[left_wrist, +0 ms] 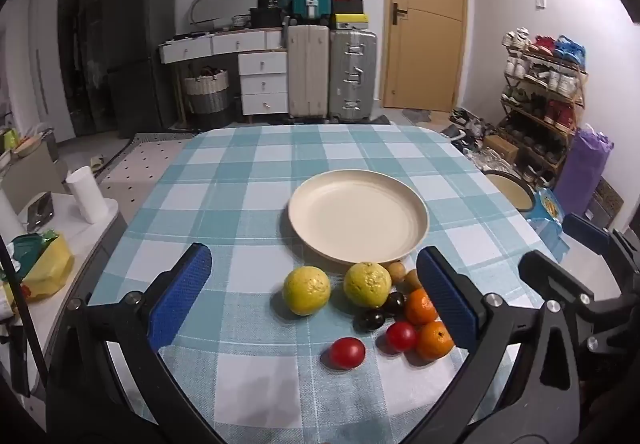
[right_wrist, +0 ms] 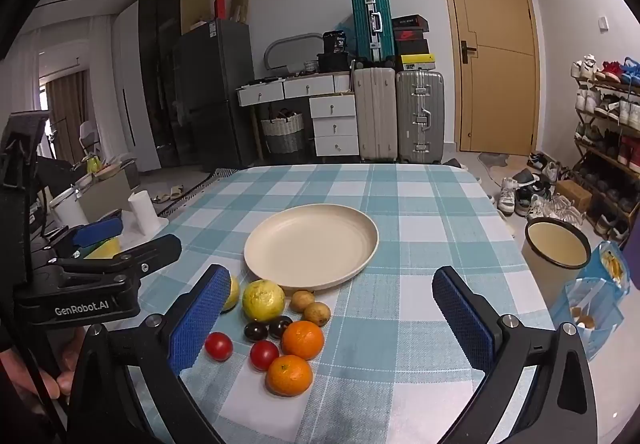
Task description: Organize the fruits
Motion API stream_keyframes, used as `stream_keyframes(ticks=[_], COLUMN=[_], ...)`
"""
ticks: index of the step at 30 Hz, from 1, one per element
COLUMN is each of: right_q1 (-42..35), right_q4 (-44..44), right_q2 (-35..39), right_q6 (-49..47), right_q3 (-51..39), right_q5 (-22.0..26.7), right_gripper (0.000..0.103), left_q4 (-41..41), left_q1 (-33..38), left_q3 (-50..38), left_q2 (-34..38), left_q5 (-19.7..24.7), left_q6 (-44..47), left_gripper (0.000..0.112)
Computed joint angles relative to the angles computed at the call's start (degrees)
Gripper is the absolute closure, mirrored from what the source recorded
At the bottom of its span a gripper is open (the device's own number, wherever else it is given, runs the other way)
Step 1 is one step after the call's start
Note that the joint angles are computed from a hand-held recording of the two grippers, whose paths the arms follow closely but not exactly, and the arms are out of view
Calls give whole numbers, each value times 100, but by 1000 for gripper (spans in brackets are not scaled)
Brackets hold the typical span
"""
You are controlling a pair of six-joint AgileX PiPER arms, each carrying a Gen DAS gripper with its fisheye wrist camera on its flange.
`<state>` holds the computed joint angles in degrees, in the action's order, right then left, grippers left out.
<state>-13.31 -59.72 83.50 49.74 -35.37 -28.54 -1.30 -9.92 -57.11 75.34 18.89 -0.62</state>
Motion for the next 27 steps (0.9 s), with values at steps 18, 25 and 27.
stream_keyframes(ticks=[18,25,27], right_q1=[83,60,54], right_q4=[-88,-214,-195], right_q2=[-231,-144,-135], right_q6=[3,152,121], right_q3=[199,133,151], right_q5=[-56,-53,-96], right_gripper=[0,0,0], left_q4=[-192,-425,-330], left_q1=[170,210,185], left_q3=[80,39,73], left_q2=[-63,99,94], left_q5=[92,110,66], left_q6=[61,316,247], left_gripper=[10,10,10])
